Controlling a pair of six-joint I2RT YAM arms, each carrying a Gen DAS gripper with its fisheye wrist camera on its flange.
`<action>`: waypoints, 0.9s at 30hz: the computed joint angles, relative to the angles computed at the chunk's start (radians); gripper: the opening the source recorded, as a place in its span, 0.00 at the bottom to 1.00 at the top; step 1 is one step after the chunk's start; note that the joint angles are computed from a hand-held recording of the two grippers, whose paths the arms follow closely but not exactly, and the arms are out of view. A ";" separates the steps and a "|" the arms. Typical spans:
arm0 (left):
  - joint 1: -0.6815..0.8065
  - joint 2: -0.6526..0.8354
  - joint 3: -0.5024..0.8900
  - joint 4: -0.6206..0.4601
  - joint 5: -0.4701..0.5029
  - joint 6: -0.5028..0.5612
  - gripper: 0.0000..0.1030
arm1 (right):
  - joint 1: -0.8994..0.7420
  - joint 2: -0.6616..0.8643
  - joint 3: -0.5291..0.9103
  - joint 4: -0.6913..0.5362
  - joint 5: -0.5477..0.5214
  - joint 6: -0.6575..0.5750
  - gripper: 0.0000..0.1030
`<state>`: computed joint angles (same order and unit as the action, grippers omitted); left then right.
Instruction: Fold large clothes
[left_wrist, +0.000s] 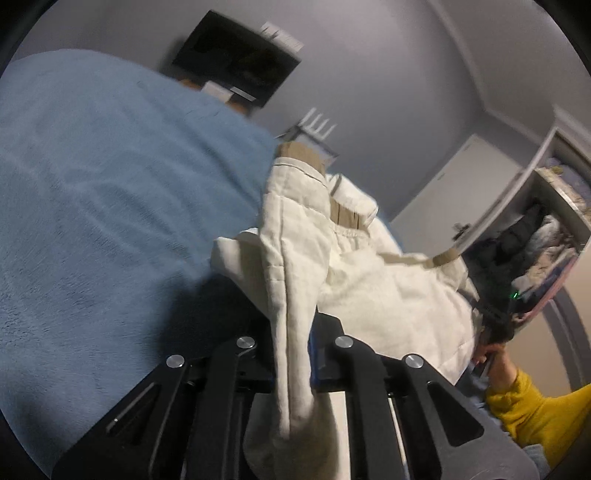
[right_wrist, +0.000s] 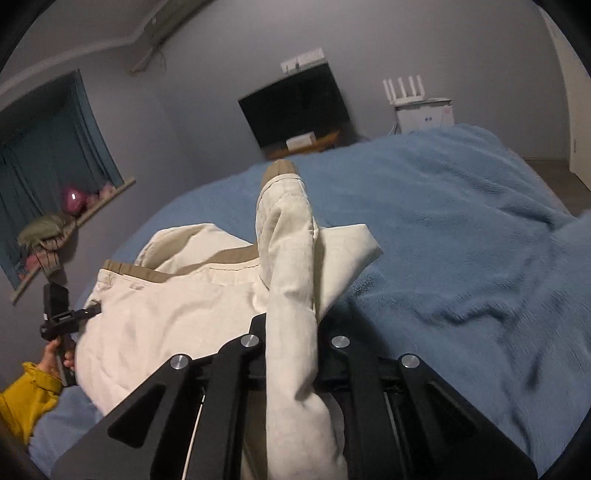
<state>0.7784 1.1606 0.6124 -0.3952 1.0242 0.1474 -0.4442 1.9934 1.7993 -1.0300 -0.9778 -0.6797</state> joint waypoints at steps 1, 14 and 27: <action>-0.002 -0.014 0.000 -0.006 0.006 0.005 0.10 | -0.025 -0.008 0.009 -0.053 -0.015 -0.030 0.06; -0.202 0.274 0.049 0.186 -0.362 -0.077 0.20 | 0.075 0.258 0.074 0.164 0.327 0.232 0.22; -0.356 -0.357 -0.012 -0.104 -0.615 -0.112 0.73 | 0.043 -0.283 -0.375 0.178 0.401 -0.032 0.84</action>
<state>0.4221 0.8037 0.6005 -0.4995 0.4088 0.0350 -0.4011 1.7100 1.4247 -0.8521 -0.5770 -0.7118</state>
